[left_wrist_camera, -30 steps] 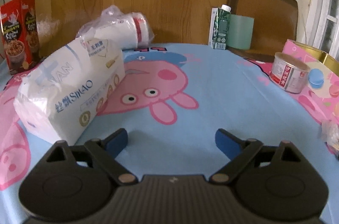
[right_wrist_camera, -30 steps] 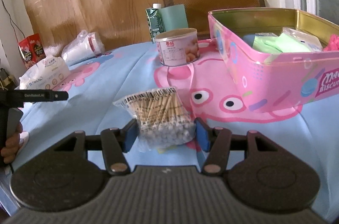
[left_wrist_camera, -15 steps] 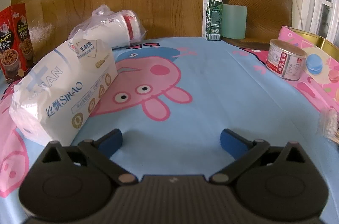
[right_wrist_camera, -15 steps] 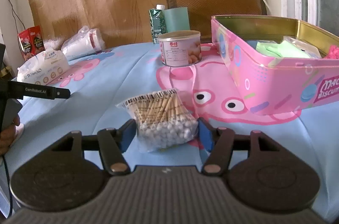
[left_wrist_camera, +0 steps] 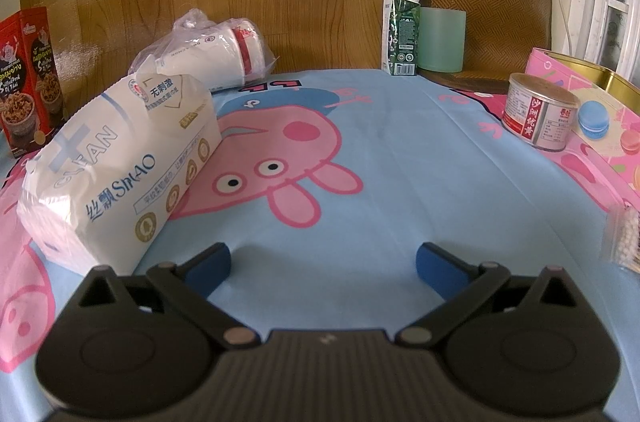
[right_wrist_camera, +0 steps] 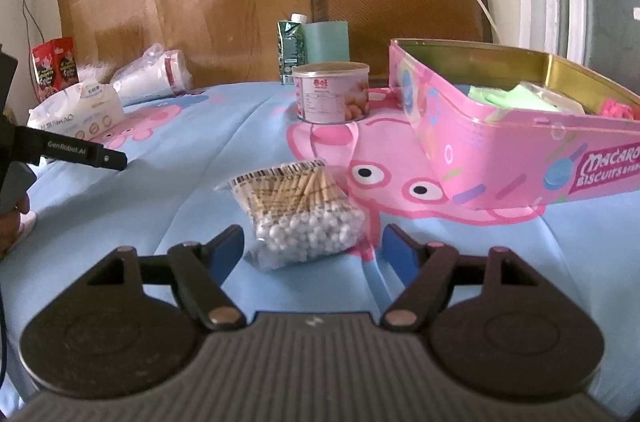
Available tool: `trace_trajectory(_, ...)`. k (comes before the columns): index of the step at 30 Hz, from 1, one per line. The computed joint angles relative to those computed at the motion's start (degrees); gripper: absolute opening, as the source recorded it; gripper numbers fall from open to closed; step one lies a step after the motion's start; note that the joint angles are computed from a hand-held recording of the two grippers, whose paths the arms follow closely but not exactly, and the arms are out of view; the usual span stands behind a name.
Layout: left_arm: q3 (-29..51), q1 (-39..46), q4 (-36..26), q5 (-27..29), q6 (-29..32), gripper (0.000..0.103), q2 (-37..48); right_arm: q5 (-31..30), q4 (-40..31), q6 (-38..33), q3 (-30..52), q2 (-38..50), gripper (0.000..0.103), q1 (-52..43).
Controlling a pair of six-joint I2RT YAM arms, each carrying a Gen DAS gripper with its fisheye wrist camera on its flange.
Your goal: Organize soft objects
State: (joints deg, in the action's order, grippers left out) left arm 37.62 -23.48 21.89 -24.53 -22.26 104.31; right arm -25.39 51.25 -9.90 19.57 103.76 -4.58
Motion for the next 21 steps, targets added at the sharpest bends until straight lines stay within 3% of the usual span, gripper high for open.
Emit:
trace_trajectory(3, 0.1, -0.1, -0.1, -0.1, -0.1, 0.103, 0.0, 0.7, 0.7, -0.6, 0.1, 0.3, 0.073, 0.9)
trace_trajectory(4, 0.1, -0.1, -0.1, -0.2, -0.2, 0.103, 0.1, 1.0, -0.4, -0.9, 0.5, 0.1, 0.059, 1.4)
trace_trajectory(7, 0.1, -0.1, -0.1, -0.2, -0.2, 0.103, 0.1, 0.7, -3.4, -0.7, 1.0, -1.8, 0.055, 2.5)
trace_trajectory(12, 0.1, -0.1, -0.1, -0.2, -0.2, 0.103, 0.1, -1.9, -2.4, -2.6, -1.1, -2.4, 0.057, 5.7)
trace_trajectory(17, 0.1, -0.1, 0.0, -0.2, -0.2, 0.103, 0.2, -1.6, 1.1, -3.6, -2.1, -0.9, 0.070, 6.3)
trace_trajectory(21, 0.1, -0.2, -0.1, -0.2, -0.2, 0.103, 0.2, -3.2, 3.3, -3.2, -2.8, 0.3, 0.073, 4.9)
